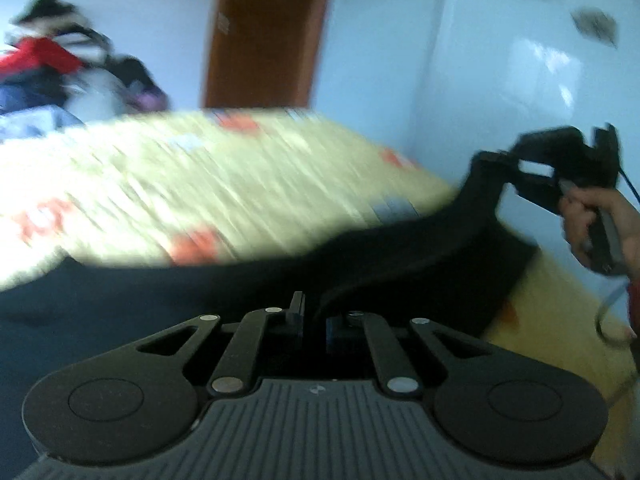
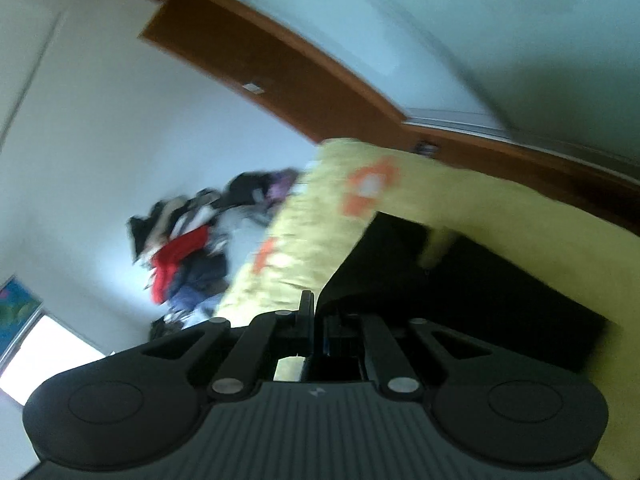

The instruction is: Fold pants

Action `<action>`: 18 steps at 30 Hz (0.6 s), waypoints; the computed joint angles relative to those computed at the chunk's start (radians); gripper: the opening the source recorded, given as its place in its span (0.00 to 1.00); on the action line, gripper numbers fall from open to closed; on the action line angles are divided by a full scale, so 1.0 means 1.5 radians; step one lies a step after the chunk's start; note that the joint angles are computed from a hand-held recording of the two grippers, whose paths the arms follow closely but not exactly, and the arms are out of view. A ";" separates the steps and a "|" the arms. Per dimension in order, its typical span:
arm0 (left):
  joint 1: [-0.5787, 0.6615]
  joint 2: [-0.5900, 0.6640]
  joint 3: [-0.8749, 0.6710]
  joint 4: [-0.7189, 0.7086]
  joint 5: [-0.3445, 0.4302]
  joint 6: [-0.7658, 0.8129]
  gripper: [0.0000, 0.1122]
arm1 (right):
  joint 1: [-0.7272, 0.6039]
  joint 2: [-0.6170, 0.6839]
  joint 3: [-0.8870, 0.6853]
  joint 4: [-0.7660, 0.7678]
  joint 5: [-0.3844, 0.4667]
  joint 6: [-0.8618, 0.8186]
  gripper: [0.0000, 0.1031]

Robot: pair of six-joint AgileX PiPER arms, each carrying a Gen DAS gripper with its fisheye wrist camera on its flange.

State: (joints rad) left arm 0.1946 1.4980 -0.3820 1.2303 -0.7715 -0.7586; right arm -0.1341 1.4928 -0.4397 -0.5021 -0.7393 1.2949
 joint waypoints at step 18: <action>-0.034 -0.014 0.063 0.031 0.030 0.046 0.08 | -0.029 -0.015 0.242 0.189 -0.098 -0.152 0.04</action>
State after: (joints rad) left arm 0.1442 1.4774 -0.2882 1.2773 -0.7263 -0.6899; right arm -0.1773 1.4696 -0.0773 -0.2185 -0.8856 1.0673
